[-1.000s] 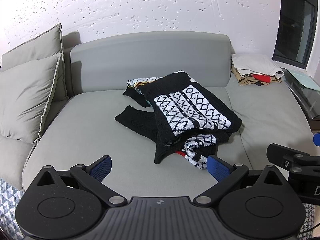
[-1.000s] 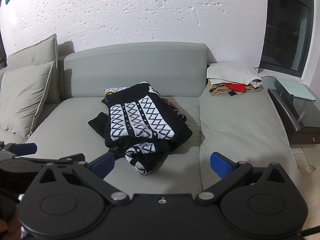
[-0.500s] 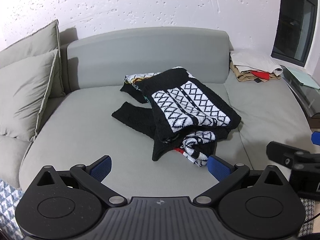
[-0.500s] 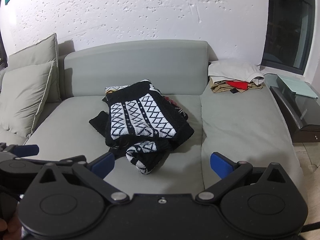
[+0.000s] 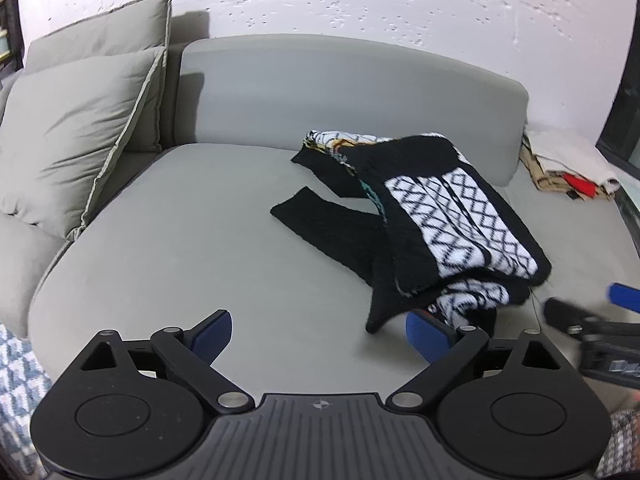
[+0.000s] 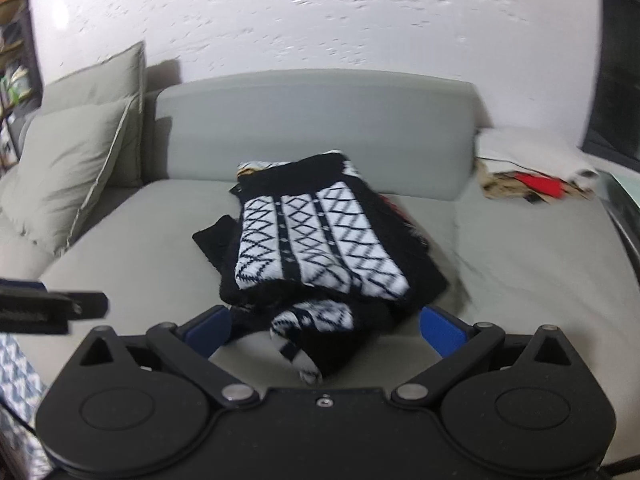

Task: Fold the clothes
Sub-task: 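Grasp the sweater's white patterned sleeve with the right gripper and lift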

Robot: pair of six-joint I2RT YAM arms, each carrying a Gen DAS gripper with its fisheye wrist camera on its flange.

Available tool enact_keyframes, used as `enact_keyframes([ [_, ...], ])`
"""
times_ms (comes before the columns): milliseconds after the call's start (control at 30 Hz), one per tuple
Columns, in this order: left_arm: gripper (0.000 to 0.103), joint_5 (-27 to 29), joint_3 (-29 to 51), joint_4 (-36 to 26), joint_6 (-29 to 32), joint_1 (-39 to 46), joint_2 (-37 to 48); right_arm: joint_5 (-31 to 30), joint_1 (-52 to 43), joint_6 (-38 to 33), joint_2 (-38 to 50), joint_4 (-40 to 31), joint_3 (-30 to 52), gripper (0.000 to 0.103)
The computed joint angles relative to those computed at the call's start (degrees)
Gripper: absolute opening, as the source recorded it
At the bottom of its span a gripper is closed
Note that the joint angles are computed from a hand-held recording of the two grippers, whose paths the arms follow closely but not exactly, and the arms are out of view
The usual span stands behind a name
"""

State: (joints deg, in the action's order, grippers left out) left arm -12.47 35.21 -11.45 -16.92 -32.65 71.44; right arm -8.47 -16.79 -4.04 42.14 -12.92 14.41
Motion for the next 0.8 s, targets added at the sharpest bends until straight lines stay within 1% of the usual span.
enact_keyframes([
  [33,0.090,1.03,-0.34,1.66,0.73,1.06,0.73,1.60,2.22,0.40,4.55,5.95,-0.91,0.100],
  [100,0.090,3.45,-0.96,5.19,2.10,3.24,2.24,5.19,6.42,0.09,13.07,16.33,-1.95,0.100],
  [167,0.089,6.21,-1.50,9.01,3.20,5.41,3.83,9.10,10.05,-2.33,20.35,24.96,-2.38,0.099],
  [233,0.089,7.60,-1.25,11.51,3.78,6.67,5.66,13.78,13.47,-5.57,26.71,32.24,-2.40,0.099],
  [367,0.089,9.82,-0.46,14.81,3.89,8.70,8.11,23.83,19.53,-14.73,38.71,46.24,-2.90,0.098],
  [433,0.089,10.04,-0.28,15.66,3.83,9.22,8.79,26.41,22.24,-19.86,45.13,54.26,-3.03,0.095],
  [533,0.089,9.73,-0.26,15.41,3.82,9.65,8.83,29.99,27.26,-29.03,54.52,64.67,-1.25,0.094],
  [567,0.089,9.45,-0.50,15.24,3.92,9.71,8.43,30.90,28.86,-32.29,57.35,67.88,-0.36,0.085],
  [600,0.089,9.04,-0.77,14.99,4.10,9.79,7.87,31.70,30.28,-34.74,59.14,69.00,1.00,0.073],
  [633,0.086,8.58,-1.19,14.91,4.01,9.97,7.05,32.21,31.30,-34.48,58.64,65.18,3.42,0.030],
  [667,0.087,8.22,-1.95,15.24,2.68,10.65,5.61,32.25,31.81,-31.57,56.77,59.14,6.17,0.013],
  [733,0.086,10.21,-1.80,12.99,3.22,12.83,3.22,30.41,30.90,-22.27,51.32,48.33,11.15,0.012],
  [800,0.086,9.43,-2.07,11.32,4.07,13.43,0.17,24.67,27.20,-10.96,43.60,37.07,16.29,0.011],
])
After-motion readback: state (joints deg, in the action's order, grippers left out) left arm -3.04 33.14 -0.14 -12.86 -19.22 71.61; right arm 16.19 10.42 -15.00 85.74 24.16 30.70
